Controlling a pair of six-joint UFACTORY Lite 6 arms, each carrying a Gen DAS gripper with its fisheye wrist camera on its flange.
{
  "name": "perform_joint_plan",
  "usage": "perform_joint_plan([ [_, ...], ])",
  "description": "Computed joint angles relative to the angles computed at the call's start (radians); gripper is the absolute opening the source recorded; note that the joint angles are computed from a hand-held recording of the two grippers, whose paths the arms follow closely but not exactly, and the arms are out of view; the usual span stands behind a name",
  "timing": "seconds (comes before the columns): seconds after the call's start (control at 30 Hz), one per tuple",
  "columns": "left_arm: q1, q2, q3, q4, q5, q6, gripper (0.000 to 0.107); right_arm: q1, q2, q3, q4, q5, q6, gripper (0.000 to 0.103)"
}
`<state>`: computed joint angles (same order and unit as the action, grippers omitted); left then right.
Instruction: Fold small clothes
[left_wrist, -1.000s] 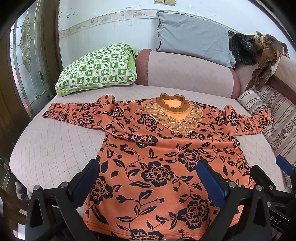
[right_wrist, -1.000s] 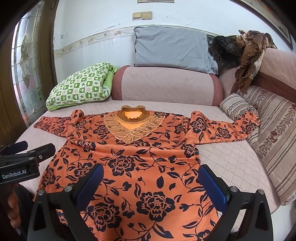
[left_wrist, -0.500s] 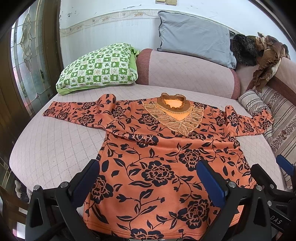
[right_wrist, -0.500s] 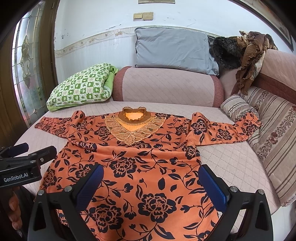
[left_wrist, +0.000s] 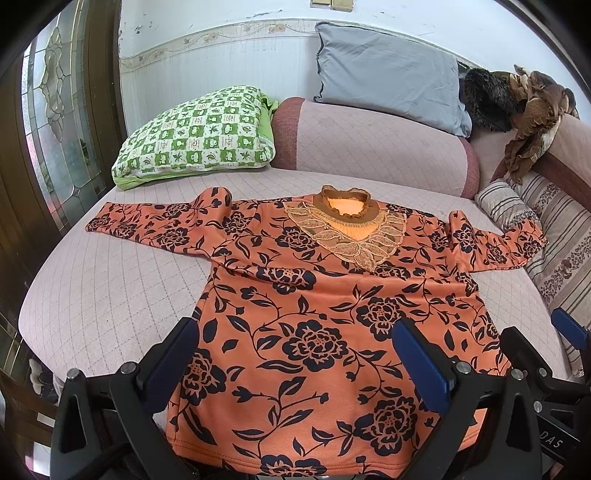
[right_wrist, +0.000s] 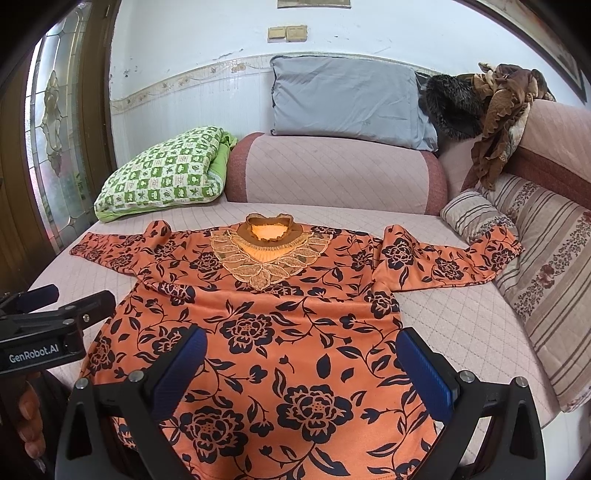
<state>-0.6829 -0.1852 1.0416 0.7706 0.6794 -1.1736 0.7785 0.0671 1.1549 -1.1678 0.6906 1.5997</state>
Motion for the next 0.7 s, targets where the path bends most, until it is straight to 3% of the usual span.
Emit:
perform_joint_plan([
  [0.53,0.004,0.0,0.0,-0.002,-0.002,0.006,0.103,0.011,0.006,0.004,-0.009,0.004,0.014,0.103],
  [0.7,0.074,0.012,-0.034,-0.042,-0.063,0.066,0.103,-0.081,-0.033,-0.058,0.091,-0.135,-0.053,0.103],
])
